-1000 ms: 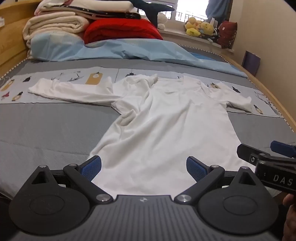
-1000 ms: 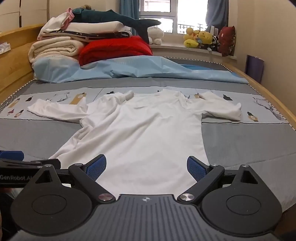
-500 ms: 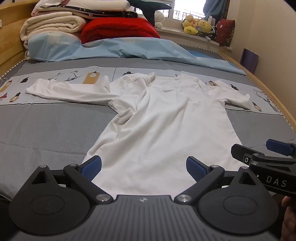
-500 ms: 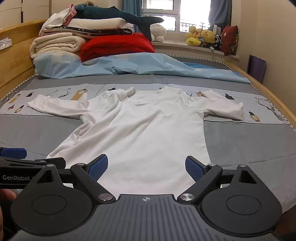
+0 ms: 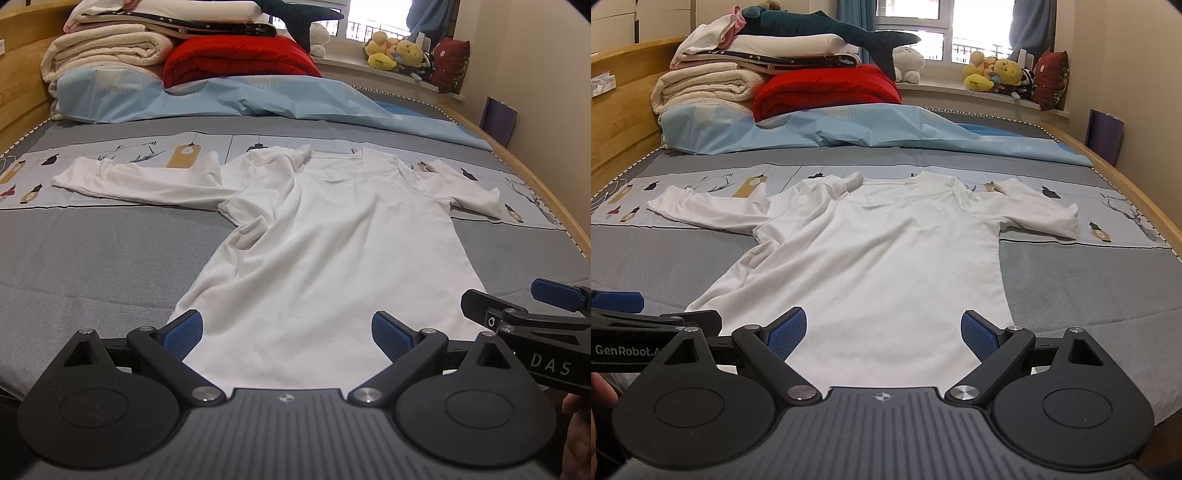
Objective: Fold small clothes
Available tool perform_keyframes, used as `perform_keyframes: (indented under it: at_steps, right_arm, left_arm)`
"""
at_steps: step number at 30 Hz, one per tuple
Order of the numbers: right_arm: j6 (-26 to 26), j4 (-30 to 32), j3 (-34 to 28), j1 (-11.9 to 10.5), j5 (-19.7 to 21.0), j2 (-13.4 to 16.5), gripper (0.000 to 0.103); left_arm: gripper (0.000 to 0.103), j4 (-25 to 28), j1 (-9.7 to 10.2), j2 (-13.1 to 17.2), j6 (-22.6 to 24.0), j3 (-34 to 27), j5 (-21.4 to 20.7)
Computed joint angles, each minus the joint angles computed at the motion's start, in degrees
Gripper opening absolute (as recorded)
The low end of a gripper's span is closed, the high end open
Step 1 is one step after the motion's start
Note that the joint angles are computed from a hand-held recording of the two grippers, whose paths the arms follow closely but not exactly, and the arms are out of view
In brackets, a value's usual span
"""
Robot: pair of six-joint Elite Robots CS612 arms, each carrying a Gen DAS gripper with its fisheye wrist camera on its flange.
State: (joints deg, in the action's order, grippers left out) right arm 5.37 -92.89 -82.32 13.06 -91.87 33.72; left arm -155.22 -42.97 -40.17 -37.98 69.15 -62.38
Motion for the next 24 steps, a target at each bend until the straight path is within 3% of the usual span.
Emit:
perform_keyframes:
  at_steps: [24]
  right_arm:
    - [0.39, -0.06, -0.05, 0.16, -0.43, 0.13, 0.091]
  left_arm:
    - [0.099, -0.03, 0.03, -0.04, 0.05, 0.06, 0.02]
